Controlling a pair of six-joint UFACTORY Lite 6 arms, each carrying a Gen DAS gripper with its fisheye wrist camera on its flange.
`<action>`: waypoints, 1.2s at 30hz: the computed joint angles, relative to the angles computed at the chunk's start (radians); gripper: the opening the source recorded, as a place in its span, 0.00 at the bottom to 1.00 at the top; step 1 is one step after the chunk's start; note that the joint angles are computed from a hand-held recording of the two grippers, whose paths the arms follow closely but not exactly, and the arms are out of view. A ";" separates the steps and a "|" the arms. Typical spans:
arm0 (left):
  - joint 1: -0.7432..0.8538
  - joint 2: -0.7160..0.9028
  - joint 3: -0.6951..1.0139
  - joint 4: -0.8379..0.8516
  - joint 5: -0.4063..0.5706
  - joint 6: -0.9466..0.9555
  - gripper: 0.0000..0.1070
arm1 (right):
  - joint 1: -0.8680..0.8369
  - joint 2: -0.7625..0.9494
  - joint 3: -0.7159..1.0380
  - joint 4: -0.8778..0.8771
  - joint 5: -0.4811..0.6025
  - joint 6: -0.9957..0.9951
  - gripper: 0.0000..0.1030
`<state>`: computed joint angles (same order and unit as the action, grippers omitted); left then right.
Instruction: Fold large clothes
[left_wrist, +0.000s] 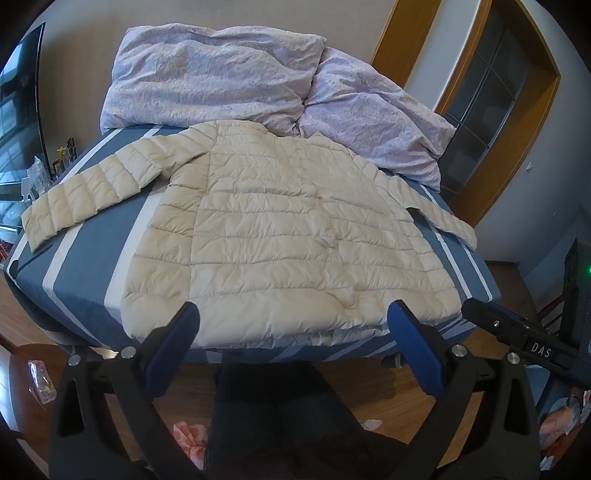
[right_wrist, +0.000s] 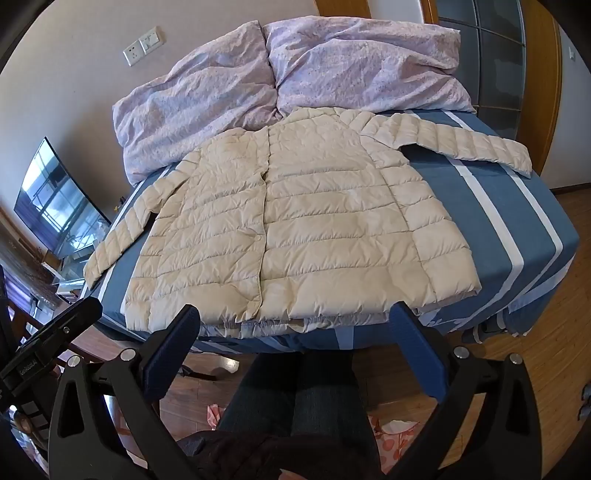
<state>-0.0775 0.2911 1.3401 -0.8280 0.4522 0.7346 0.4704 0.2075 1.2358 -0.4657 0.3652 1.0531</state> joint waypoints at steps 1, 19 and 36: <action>0.000 0.000 0.000 0.004 0.000 -0.003 0.95 | 0.000 0.000 0.000 0.000 0.000 0.000 0.99; -0.001 0.001 0.002 0.013 0.001 -0.011 0.95 | -0.002 -0.001 -0.003 0.012 -0.005 -0.010 0.99; -0.001 0.001 0.002 0.015 0.001 -0.012 0.95 | -0.003 -0.007 -0.010 0.010 -0.008 -0.008 0.99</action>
